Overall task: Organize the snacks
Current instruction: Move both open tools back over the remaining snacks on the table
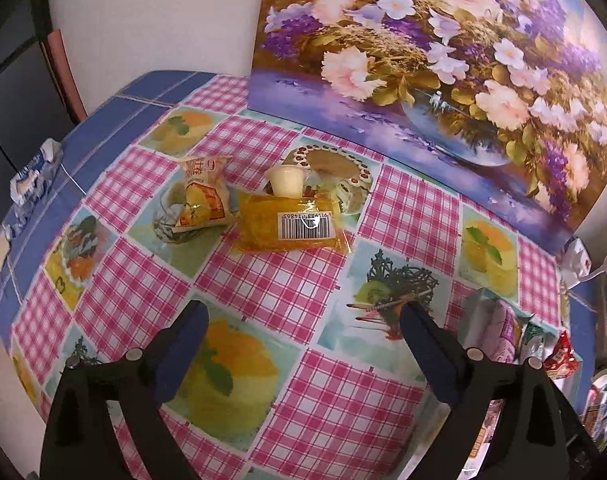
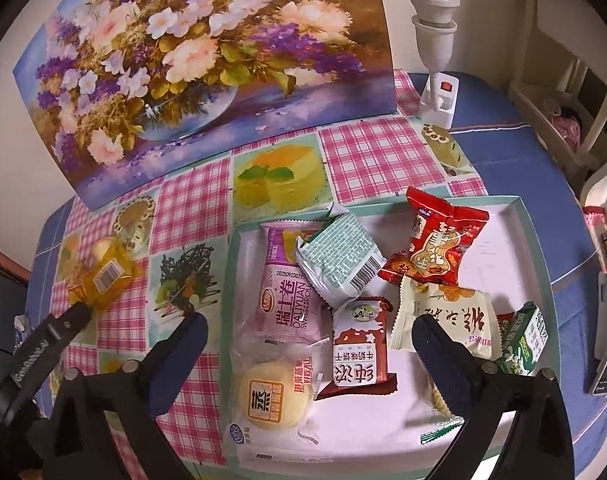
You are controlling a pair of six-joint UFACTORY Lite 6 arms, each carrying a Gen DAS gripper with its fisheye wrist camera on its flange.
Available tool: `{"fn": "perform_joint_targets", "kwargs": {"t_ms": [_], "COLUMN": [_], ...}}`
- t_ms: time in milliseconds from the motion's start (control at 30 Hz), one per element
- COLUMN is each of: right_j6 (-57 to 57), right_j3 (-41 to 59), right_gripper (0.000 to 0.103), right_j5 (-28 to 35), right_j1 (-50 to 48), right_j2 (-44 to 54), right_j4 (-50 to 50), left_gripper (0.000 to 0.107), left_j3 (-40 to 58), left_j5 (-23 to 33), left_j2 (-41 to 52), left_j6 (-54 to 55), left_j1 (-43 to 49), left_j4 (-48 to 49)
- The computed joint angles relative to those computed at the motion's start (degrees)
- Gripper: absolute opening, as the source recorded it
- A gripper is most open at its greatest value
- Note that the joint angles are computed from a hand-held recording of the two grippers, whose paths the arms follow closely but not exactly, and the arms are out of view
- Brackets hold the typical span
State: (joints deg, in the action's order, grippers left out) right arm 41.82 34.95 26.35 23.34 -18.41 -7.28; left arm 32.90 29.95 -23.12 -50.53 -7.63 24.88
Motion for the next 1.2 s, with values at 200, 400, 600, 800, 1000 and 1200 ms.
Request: {"fn": "perform_joint_targets", "kwargs": {"t_ms": [200,400,600,800,1000,1200], "right_j6": [5.57,11.67,23.32,31.98,37.29,38.42], "right_j3": [1.65,4.52,8.68,12.66,18.63,24.01], "right_gripper": [0.103,0.103,0.103,0.103,0.103,0.103], "right_j5": [-0.25,-2.51,-3.67,-5.56,-4.77,-5.11], "right_j1": [4.08,9.82,16.84,21.39,24.39,25.16], "right_j2": [1.14,3.84,8.79,15.32,23.21,30.63], "right_j4": [-3.87,-6.35,-15.46,-23.05,-28.02,-29.50], "left_gripper": [0.097,0.097,0.097,0.097,0.097,0.097], "left_j3": [-0.07,1.12,2.86,6.01,9.47,12.61], "left_j5": [-1.21,-2.18,-3.19,-3.49,-4.30,-4.34], "left_j2": [-2.28,-3.74,-2.68,1.36,7.38,14.88], "left_j6": [9.18,21.92,39.41,59.09,71.84,84.37], "left_j1": [5.11,13.43,22.42,31.10,36.64,39.97], "left_j4": [-4.53,-10.92,-22.52,-37.56,-45.90,-56.38]}}
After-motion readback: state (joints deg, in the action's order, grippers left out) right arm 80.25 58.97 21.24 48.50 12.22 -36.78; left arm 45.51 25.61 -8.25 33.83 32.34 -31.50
